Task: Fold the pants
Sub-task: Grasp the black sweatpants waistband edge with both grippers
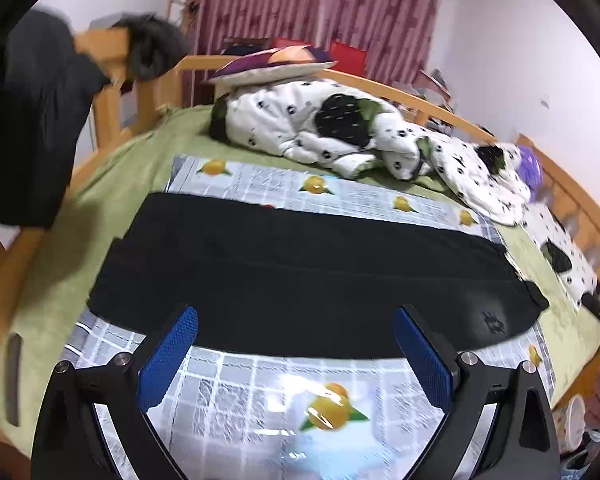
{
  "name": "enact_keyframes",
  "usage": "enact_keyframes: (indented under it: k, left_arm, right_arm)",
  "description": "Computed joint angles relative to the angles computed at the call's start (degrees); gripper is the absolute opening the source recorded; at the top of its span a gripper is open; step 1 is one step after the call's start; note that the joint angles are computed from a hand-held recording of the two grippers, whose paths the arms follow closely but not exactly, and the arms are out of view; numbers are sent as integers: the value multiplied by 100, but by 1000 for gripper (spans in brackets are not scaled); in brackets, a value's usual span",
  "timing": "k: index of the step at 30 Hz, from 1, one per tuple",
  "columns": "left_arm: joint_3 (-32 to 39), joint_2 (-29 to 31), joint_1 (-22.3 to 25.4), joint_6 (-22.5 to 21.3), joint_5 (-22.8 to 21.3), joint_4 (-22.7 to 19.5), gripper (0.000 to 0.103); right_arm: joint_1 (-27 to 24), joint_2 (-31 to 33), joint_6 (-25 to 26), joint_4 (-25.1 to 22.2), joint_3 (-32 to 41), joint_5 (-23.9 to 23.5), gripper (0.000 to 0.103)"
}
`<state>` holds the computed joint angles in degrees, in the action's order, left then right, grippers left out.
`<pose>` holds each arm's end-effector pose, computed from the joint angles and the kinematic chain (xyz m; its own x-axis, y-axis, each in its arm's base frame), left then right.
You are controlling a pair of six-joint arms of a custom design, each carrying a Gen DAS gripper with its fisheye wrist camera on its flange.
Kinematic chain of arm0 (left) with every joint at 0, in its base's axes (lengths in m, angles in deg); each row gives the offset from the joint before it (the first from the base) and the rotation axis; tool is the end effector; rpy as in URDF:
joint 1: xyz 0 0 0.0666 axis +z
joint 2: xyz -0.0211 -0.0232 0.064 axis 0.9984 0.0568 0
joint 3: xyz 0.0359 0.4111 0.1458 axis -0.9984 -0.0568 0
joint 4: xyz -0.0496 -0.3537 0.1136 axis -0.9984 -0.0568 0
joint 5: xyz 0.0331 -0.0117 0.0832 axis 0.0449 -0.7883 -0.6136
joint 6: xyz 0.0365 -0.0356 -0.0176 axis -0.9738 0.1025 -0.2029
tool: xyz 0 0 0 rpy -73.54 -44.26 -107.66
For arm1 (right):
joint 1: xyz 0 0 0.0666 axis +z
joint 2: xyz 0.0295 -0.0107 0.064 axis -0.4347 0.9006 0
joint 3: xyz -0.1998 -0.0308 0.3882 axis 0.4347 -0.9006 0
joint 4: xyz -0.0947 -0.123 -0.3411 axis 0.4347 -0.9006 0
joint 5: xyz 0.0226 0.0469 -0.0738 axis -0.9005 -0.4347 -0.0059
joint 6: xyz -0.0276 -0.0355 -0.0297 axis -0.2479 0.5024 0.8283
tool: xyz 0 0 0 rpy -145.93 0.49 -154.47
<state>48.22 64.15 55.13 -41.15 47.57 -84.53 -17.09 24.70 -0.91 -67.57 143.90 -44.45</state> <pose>0.3603 -0.2030 0.4958 -0.6030 -0.3404 -0.7215 -0.2865 0.9365 -0.2024 0.4536 0.0751 0.5420 -0.6150 -0.0732 -0.7851 -0.2759 0.9527 0.1273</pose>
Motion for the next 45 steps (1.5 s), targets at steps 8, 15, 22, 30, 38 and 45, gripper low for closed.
enact_keyframes:
  k: [8, 15, 22, 30, 38, 45]
  left_arm:
    - [-1301, 6, 952, 218, 1076, 986, 94]
    - [-2256, 58, 1474, 570, 1870, 1740, 80]
    - [-2526, 130, 1758, 776, 1858, 2516, 79]
    - [-1663, 742, 1937, 914, 1411, 1352, 12]
    - [-1378, 270, 1997, 95, 1113, 1625, 7]
    - [-184, 974, 2223, -791, 877, 1559, 7]
  right_arm:
    - [-267, 944, 165, 107, -119, -21, 67]
    - [-717, 1346, -62, 326, -586, -145, 67]
    - [-1081, 1902, -494, 178, -330, -961, 67]
    - [-765, 2325, -831, 304, 199, -94, 34]
    - [-666, 2141, -364, 432, 527, -157, 13]
    - [-585, 2763, -464, -67, 2004, -377, 12]
